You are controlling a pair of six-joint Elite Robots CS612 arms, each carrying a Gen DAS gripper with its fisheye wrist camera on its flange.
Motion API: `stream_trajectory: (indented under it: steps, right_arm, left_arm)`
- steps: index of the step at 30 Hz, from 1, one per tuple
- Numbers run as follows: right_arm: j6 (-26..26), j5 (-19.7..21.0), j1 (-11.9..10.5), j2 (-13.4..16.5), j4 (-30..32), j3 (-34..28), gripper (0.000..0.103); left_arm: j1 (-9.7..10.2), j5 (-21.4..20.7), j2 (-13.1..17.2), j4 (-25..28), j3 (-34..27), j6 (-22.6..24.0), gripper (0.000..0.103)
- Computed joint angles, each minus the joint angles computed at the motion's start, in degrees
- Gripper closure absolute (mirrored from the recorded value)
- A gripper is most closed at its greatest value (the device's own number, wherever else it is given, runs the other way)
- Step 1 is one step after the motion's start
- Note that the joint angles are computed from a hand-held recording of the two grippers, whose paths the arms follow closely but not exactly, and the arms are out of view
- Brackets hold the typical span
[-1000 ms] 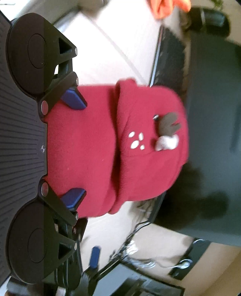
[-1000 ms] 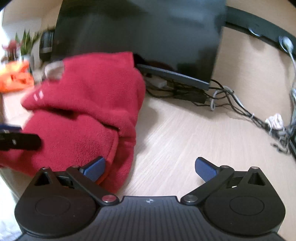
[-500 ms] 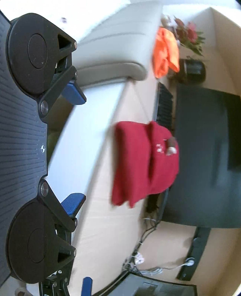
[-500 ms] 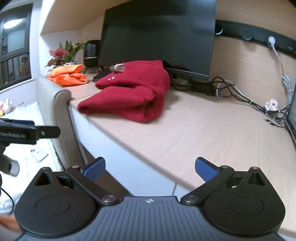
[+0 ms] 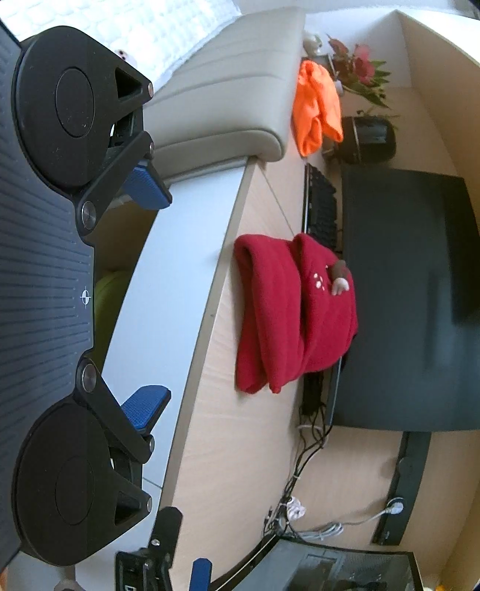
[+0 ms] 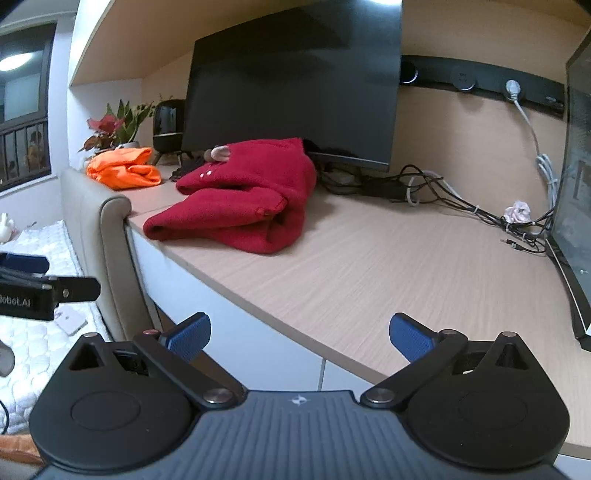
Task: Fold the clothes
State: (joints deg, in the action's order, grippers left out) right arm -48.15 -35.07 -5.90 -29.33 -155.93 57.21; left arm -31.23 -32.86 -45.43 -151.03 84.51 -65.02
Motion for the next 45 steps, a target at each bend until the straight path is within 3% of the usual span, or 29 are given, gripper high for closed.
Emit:
stream_trajectory:
  steps: [3,17,45]
  right_arm:
    - [-0.43,0.05,-0.03,-0.01,0.32,-0.01,0.0]
    - [-2.53,-0.08,0.16,-0.07,3.74,-0.28,0.0]
    - [-2.18,-0.2,0.01,-0.35,3.83,0.22,0.0]
  left_arm:
    - [-0.08,-0.14,0.04,2.15,-0.44,-1.27,0.0]
    - [-0.23,-1.28,-0.16,1.79,-0.26,-0.89,0.0]
    - [-0.26,-3.06,-0.31,-2.67,0.63,1.28,0.0]
